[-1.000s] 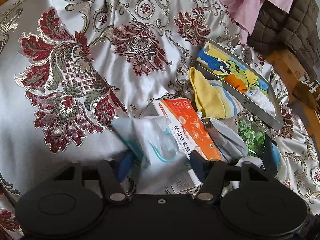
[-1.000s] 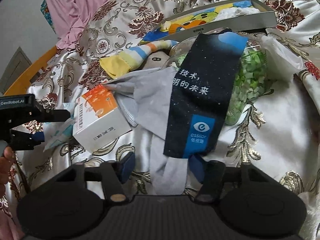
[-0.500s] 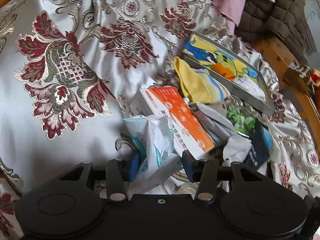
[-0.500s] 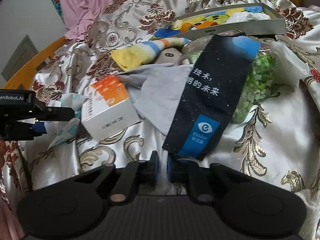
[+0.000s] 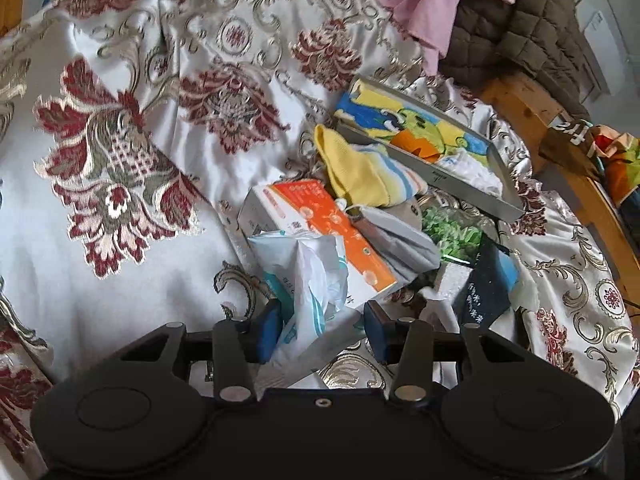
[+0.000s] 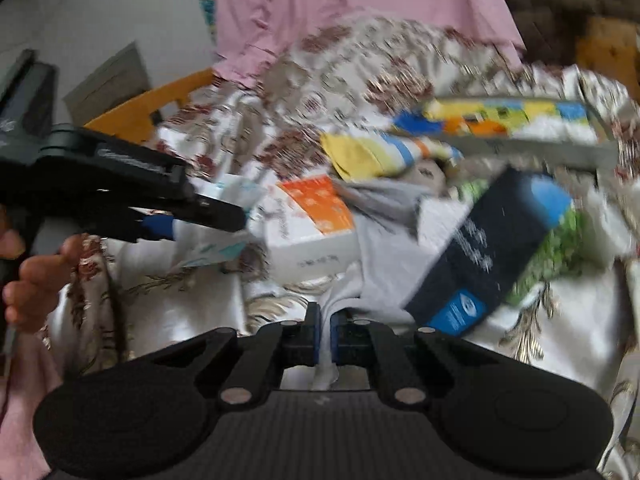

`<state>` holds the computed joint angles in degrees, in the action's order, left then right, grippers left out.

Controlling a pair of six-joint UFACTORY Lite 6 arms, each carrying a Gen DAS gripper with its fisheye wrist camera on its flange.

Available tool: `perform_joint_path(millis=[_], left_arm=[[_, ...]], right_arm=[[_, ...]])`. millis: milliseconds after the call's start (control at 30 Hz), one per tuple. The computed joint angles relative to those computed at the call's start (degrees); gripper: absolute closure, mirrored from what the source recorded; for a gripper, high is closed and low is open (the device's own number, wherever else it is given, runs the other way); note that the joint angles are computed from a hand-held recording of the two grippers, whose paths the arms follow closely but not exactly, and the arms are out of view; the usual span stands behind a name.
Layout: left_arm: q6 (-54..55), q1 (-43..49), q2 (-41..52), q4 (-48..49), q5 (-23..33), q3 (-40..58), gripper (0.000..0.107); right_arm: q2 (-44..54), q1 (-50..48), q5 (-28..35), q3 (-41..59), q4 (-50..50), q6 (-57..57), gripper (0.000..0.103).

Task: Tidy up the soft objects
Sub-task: 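Grasp the grey cloth with the right gripper while the left gripper lifts the tissue pack, then carry the tissue pack and grey cloth into the cartoon tray with both grippers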

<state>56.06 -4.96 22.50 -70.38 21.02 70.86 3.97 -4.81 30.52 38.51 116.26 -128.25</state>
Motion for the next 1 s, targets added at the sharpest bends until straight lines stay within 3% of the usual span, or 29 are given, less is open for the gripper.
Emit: perform_joint_path(millis=[500, 800, 1000], left_arm=[[33.1, -2.2, -10.5, -27.6, -0.5, -10.5, 0.060], [50.4, -3.4, -12.8, -43.2, 0.6, -13.4, 0.060], [54.5, -5.4, -10.2, -47.4, 0.5, -9.5, 0.060]], right_arm=[[-17.3, -1.9, 5.0, -8.6, -0.3, -9.6, 0.097], [-18.4, -4.1, 5.6, -7.3, 0.7, -13.6, 0.097], [-15.2, -5.7, 5.8, -1.3, -0.7, -14.9, 0.097]])
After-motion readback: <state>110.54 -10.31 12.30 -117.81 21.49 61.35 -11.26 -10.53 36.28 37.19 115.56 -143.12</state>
